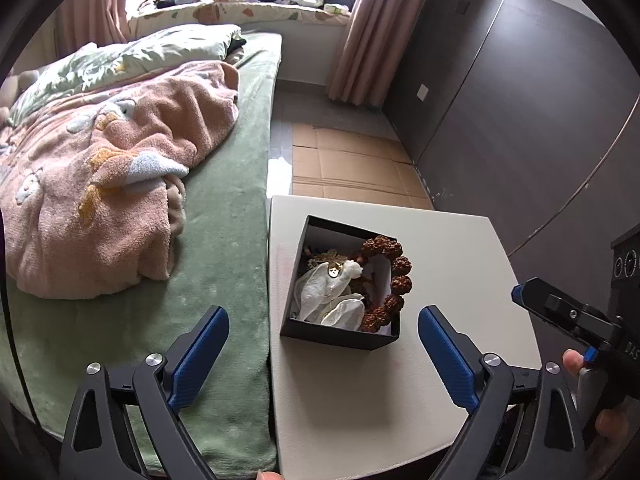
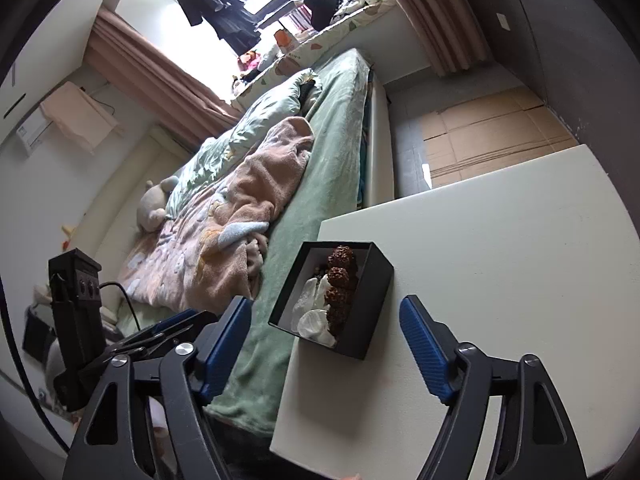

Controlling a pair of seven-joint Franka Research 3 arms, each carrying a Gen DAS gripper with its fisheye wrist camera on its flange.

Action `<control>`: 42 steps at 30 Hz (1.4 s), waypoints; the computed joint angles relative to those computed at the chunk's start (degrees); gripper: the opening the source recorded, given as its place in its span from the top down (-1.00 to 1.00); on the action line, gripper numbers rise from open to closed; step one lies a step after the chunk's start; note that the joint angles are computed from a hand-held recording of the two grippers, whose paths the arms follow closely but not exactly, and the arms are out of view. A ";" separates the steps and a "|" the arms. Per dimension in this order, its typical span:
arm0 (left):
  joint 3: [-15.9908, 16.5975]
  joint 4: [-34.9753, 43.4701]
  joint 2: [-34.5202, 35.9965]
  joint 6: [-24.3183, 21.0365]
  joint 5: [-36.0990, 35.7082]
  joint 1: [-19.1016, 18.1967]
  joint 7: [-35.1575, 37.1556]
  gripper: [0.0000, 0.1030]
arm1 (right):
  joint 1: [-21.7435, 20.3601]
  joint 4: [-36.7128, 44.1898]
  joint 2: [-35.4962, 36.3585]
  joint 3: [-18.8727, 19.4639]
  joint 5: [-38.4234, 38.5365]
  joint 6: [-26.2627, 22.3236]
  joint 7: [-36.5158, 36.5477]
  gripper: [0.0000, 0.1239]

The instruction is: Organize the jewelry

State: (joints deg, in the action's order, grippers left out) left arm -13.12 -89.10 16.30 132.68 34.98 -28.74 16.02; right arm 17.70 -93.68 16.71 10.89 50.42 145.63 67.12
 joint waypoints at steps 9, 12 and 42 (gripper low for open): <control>1.55 2.51 2.55 0.17 11.55 -5.15 -7.16 -0.99 | -0.20 -8.10 -6.64 -1.60 -0.06 3.21 -1.06 -0.66; 1.48 1.70 2.30 0.96 14.38 -6.06 -9.22 -0.99 | 0.73 -11.36 -8.87 -2.35 -2.18 6.14 0.36 -0.66; -0.03 -1.76 -0.49 -0.04 24.16 -8.10 -15.32 -0.99 | 3.48 -28.22 -20.28 -4.84 -14.05 17.75 11.04 -0.66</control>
State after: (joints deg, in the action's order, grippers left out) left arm -13.15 -90.86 15.81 132.63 59.14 -36.84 0.71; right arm 21.18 -121.90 -3.58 6.05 36.37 163.38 78.16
